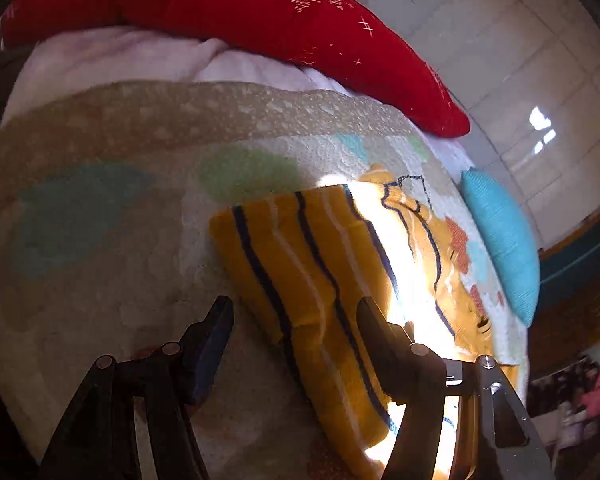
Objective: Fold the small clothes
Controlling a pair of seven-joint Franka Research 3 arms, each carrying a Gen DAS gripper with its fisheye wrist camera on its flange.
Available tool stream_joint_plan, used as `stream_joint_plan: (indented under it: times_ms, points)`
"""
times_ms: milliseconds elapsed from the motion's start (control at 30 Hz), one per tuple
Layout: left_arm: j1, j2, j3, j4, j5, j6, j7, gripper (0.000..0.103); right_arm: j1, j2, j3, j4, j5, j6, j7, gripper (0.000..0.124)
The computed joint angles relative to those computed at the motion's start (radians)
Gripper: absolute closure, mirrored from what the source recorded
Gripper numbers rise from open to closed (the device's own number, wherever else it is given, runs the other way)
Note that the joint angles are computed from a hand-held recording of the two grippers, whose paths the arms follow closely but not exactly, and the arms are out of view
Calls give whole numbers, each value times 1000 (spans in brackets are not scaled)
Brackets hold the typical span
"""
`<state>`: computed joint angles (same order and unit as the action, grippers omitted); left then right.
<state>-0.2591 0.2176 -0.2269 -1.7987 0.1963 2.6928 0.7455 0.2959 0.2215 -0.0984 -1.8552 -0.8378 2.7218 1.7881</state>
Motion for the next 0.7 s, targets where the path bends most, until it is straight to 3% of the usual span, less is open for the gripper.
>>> stream_joint_plan:
  times_ms: [67, 133, 167, 200, 233, 333, 500, 700]
  points:
    - [-1, -1, -1, -1, -1, 1, 3, 20, 60, 49, -46, 47, -220, -23, 165, 64]
    - [-3, -3, -2, 0, -2, -4, 1, 20, 78, 111, -49, 124, -283, -77, 227, 75]
    - [-2, -4, -3, 1, -6, -7, 2, 20, 70, 143, -36, 168, -236, -103, 207, 81]
    - [-3, -7, -4, 0, -8, -8, 1, 20, 57, 168, -21, 205, -162, -119, 174, 98]
    - [-5, -11, -3, -1, -5, -10, -4, 20, 48, 190, -10, 239, -89, -139, 143, 106]
    - [-16, -23, 1, 1, 22, -17, -22, 20, 39, 187, -17, 249, 25, -116, 101, 113]
    - [-33, 1, -11, 64, 40, -47, -1, 20, -26, 54, -45, 164, 201, 17, 135, 115]
    - [-86, 87, -37, 214, 57, -90, 71, 20, -204, -193, -96, -42, 365, 144, 273, 116]
